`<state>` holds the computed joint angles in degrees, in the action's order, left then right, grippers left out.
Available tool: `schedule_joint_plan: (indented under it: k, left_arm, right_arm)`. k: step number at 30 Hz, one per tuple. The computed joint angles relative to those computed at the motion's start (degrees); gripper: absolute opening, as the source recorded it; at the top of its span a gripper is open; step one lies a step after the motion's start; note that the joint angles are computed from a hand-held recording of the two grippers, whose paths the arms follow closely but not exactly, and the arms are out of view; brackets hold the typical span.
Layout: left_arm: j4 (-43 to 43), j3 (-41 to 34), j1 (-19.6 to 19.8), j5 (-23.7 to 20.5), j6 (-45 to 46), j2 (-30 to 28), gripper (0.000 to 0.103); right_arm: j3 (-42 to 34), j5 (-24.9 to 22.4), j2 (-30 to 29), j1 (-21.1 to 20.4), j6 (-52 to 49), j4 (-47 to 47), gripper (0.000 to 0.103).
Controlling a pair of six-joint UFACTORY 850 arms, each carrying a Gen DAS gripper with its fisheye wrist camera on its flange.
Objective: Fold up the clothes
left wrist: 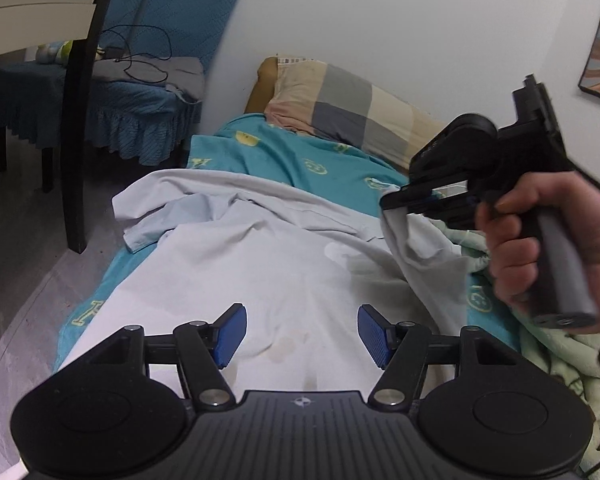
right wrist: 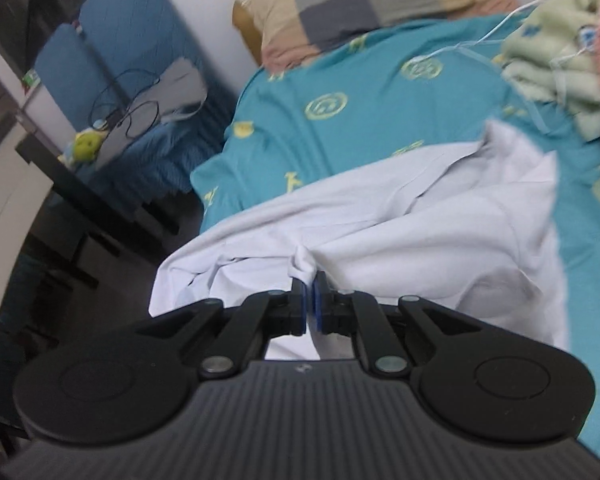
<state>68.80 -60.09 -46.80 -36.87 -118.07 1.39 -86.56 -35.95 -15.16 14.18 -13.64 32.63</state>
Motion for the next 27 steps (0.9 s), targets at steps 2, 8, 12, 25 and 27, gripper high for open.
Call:
schedule_joint_plan:
  k: [2,8,12,25,27]
  left_arm:
    - [-0.6,0.0,0.6,1.4,-0.1,-0.4,0.064]
    - [0.9,-1.5,0.4,5.3,-0.9,-2.9,0.065]
    - [3.6,-1.9,-1.2,8.0,-2.6,-3.7,0.065]
    - [-23.9,-10.0,-10.4,17.9,27.6,-13.6,0.06]
    - [-30.3,-12.1,-10.9,17.1,35.9,-15.9,0.054]
  right_arm:
    - [0.1,-0.6,-0.9,-0.8,-4.7,3.9,0.01]
    - [5.6,-6.3,4.6,-7.2,-23.1,18.9,0.066]
    - [11.9,-10.6,13.3,-13.9,-30.4,23.4,0.067]
    - [33.0,-16.1,30.6,-36.5,-33.1,29.0,0.071]
    - [32.8,-16.0,29.6,-36.5,-33.3,29.1,0.071]
